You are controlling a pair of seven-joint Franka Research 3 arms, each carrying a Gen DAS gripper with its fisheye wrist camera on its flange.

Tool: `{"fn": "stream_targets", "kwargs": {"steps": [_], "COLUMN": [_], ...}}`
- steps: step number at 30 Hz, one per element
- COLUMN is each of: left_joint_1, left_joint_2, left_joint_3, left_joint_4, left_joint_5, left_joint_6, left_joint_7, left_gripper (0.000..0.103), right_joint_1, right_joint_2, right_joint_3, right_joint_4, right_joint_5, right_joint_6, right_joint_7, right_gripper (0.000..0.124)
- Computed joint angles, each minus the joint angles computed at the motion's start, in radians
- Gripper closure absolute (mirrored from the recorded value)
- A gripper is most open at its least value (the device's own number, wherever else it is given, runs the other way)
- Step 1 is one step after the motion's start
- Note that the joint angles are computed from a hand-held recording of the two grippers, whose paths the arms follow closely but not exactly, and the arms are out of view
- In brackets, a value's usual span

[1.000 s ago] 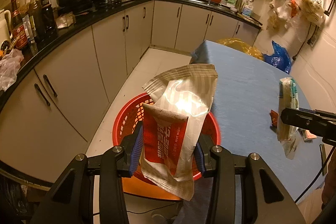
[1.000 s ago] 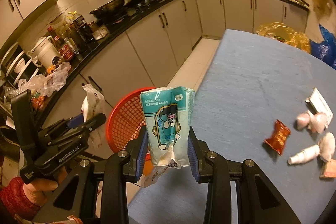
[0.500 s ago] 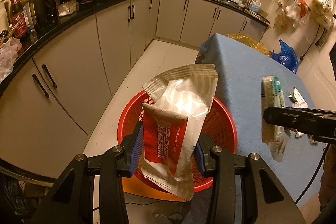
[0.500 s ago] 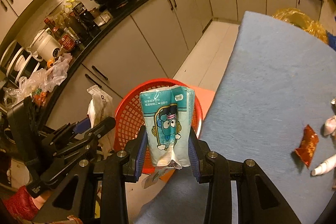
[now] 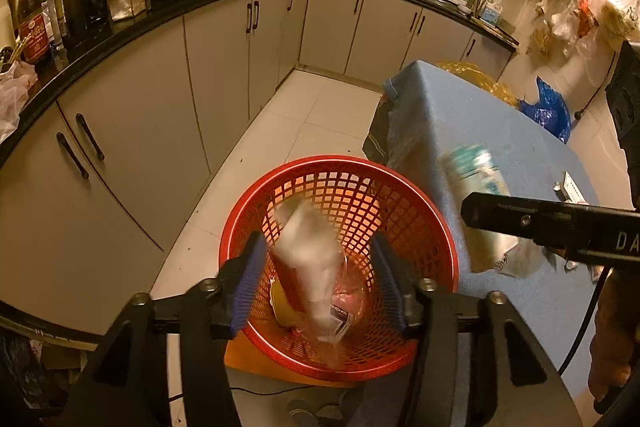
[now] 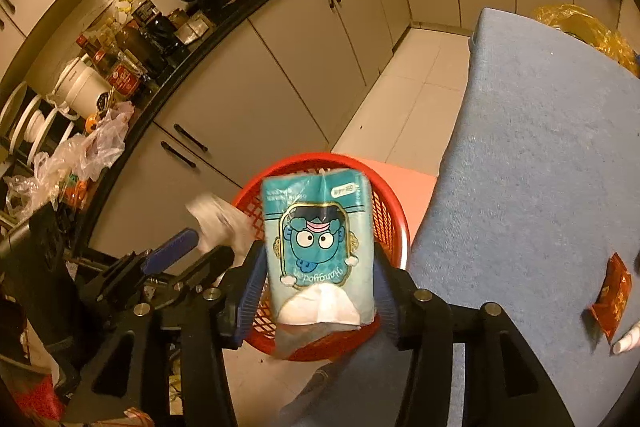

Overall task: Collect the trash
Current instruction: 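Open both tools to drop the packet and tissue pack into the wastebasket, then move both open tools back over the remaining trash on the table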

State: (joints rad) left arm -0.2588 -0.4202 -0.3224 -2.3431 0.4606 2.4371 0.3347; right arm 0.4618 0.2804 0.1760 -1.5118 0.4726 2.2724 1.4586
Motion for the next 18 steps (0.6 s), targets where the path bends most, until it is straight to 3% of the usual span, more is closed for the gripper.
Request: {"fn": "stream_targets", "kwargs": {"steps": [9,18], "left_joint_1": [-0.001,-0.049], "left_joint_2": [0.006,0.107], "left_joint_3": [-0.008,-0.027], "left_joint_4": [0.024,0.120], "left_joint_5": [0.005,-0.006], "left_joint_6": [0.000,0.011], "left_joint_7": [-0.012,0.032], "left_gripper": [0.043,0.042], "right_joint_1": [-0.026,-0.066], "right_joint_2": [-0.084,-0.313], "right_joint_3": [-0.007,-0.050], "right_joint_4": [-0.085,-0.396], "right_joint_5": [0.048,0.062], "right_joint_6": [0.042,0.089], "right_joint_7": [-0.022,-0.018], "right_gripper": [0.070,0.069]}}
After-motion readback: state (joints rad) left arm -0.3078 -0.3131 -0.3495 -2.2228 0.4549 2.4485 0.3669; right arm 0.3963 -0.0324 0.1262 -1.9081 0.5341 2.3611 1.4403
